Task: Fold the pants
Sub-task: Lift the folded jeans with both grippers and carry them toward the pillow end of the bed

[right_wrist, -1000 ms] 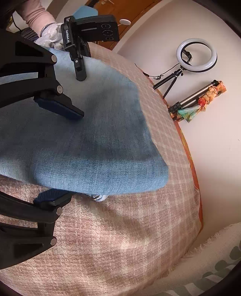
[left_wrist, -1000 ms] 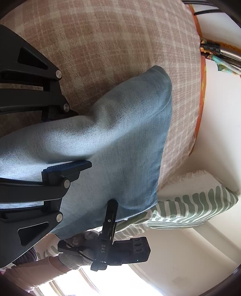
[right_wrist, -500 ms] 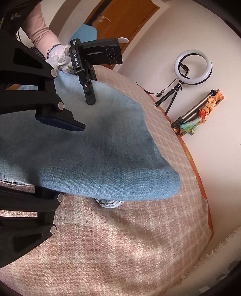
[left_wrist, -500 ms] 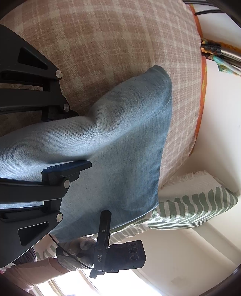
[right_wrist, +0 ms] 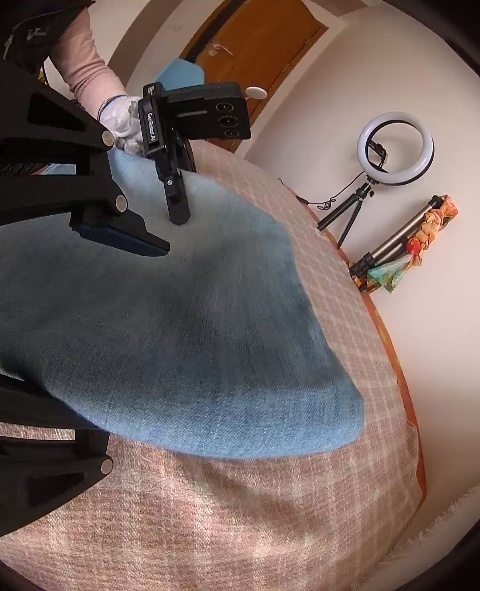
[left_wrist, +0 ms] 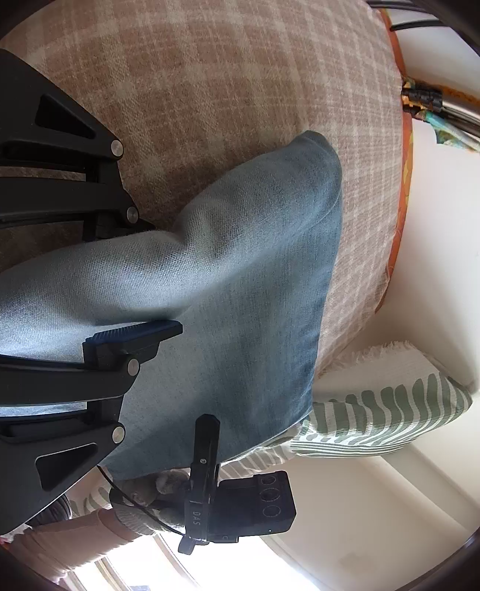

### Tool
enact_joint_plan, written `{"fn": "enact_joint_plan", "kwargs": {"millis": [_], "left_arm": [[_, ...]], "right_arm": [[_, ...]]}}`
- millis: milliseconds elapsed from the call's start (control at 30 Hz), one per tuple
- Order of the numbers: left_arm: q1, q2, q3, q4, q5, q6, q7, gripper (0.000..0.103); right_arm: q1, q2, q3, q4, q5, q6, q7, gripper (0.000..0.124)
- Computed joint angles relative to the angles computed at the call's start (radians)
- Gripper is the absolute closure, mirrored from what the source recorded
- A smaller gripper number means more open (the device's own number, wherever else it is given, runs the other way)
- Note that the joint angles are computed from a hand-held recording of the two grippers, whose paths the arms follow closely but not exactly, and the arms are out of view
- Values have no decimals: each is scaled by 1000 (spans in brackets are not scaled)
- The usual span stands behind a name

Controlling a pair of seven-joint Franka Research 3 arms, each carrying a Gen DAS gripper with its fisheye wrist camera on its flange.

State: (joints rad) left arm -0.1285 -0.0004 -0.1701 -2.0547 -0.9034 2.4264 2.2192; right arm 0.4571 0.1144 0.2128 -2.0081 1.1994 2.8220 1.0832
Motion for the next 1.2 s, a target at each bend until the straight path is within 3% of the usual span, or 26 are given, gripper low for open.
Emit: {"fn": "enact_joint_plan", "kwargs": {"millis": [33, 100, 267, 367, 400, 467, 533, 600, 967, 1200], "left_arm": [[1, -5, 1, -4, -3, 0, 3, 72], [1, -12, 3, -9, -12, -3, 10, 72], [0, -6, 5, -11, -8, -7, -1, 71], [6, 0, 8, -6, -14, -23, -14, 66], [8, -1, 8, -9, -29, -25, -2, 67], [7, -11, 5, -24, -38, -7, 16, 72], [1, -26, 3, -35, -35, 16, 24, 84], [-6, -46, 5, -44, -36, 26, 30, 87], [-35, -130, 54, -36, -59, 45, 47, 91], [-22, -45, 49, 126, 26, 80, 16, 91]], "right_arm": [[27, -15, -18, 1, 35, 1, -43, 74], [21, -38, 4, -8, -75, 17, -3, 76], [39, 3, -49, -35, -387, 5, 333, 76], [-6, 10, 0, -43, -218, 21, 227, 75], [-2, 11, 2, -42, -215, 32, 233, 76], [12, 18, 4, -34, -248, 50, 265, 90], [33, 14, -6, -31, -345, 74, 348, 98], [42, -1, -13, -36, -419, 90, 417, 102], [102, -34, -75, 6, -1052, 115, 944, 106], [82, 36, -95, 198, -1206, 21, 981, 106]]}}
